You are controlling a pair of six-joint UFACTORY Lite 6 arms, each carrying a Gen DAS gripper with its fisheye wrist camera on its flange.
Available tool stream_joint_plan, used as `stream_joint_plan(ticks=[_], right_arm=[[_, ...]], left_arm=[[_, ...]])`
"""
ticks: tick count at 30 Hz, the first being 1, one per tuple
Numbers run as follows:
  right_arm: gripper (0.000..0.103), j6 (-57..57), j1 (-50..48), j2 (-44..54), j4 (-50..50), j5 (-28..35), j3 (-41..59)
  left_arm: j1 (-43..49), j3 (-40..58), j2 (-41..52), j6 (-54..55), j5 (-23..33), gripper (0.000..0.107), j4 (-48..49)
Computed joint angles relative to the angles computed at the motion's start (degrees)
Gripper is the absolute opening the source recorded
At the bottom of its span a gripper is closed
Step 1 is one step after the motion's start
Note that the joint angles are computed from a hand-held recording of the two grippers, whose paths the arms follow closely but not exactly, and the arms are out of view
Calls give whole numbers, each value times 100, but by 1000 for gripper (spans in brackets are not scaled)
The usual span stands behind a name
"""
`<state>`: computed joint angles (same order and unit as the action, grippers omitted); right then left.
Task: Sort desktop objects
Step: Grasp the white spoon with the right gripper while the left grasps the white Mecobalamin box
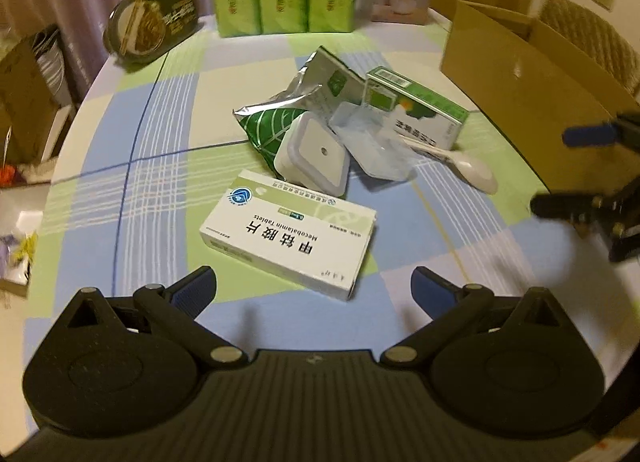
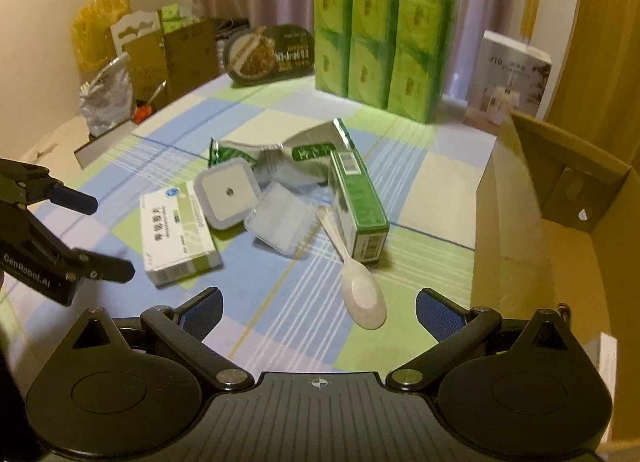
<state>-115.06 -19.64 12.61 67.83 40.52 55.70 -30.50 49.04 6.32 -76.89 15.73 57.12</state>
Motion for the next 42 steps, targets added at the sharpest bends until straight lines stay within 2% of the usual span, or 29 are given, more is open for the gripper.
stream_joint_plan(ticks=[5, 12, 15, 21, 25, 31, 34, 38, 42], right_arm=[[89, -20, 266, 598, 49, -342, 385], [74, -191, 548, 1504, 432, -870, 983], [69, -333, 656, 1817, 615, -1061, 1171], [65, -793, 721, 2134, 1080, -1153, 1313], [64, -838, 759, 2185, 1174, -1141, 1362], [57, -775, 739, 2199, 1124, -1033, 1369], [48, -725, 715, 2180, 1079, -988, 1355], [31, -587, 682, 2126, 962, -949, 1324], [31, -503, 572, 1944, 853, -918, 1106]], left_arm=[[4, 313, 615, -1867, -101, 102, 1379], [-96, 551, 1236, -4293, 123, 102, 3469], [-48, 639, 1446, -5064, 110, 102, 4059], [-26, 830, 1714, -5675, 268, 102, 4139], [-134, 1061, 1965, -5839, 588, 102, 3883], [-293, 1568, 2488, -5339, 1031, 102, 3268], [-330, 1577, 2541, -5217, 1106, 102, 3325], [-347, 1342, 2348, -5290, 1022, 96, 3416], [-487, 1063, 2085, -5379, 977, 89, 3275]])
